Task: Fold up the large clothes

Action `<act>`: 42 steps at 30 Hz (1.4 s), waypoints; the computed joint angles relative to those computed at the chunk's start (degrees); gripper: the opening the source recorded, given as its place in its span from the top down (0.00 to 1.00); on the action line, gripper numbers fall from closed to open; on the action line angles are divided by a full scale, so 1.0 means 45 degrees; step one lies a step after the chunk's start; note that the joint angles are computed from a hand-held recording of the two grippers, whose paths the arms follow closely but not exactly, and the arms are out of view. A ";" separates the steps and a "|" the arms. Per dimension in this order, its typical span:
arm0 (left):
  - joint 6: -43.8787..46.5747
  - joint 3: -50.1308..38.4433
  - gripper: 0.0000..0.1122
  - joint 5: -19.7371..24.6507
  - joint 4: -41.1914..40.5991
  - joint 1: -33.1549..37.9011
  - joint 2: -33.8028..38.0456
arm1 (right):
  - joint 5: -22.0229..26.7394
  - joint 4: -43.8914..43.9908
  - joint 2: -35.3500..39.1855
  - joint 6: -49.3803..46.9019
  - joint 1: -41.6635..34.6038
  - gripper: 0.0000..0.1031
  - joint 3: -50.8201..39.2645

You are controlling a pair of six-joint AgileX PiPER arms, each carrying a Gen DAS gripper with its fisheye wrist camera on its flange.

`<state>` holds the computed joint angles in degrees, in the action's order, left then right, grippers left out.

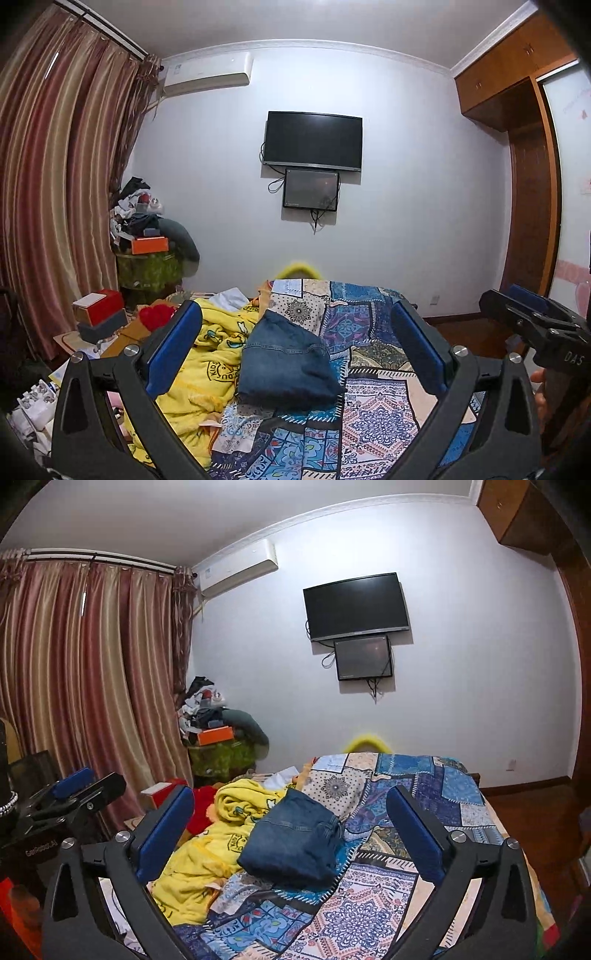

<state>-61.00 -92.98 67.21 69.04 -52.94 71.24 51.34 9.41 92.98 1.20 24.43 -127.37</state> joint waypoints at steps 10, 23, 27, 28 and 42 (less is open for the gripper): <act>-0.0083 0.0090 0.09 -0.0028 -0.0005 0.0024 0.0199 | 0.0043 -0.0050 -0.0264 -0.0014 -0.0030 0.00 0.0367; -0.0284 0.0229 0.09 -0.0086 0.0218 -0.0055 0.0291 | 0.0136 -0.0270 -0.0457 0.0180 0.0008 0.00 0.0463; -0.0327 0.0177 0.09 -0.0121 0.0157 0.0006 0.0293 | 0.0106 -0.0351 -0.0550 0.0181 -0.0015 0.00 0.0580; -0.0331 0.0185 0.09 -0.0120 0.0152 0.0012 0.0291 | 0.0167 -0.0322 -0.0560 0.0171 -0.0045 0.00 0.0523; -0.0227 -0.0058 0.09 -0.0076 -0.0096 0.0046 0.0459 | 0.0272 -0.0300 -0.0484 0.0174 -0.0046 0.00 0.0363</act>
<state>-62.03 -93.25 66.87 68.61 -52.74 73.30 52.56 8.06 90.80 1.99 24.22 -125.74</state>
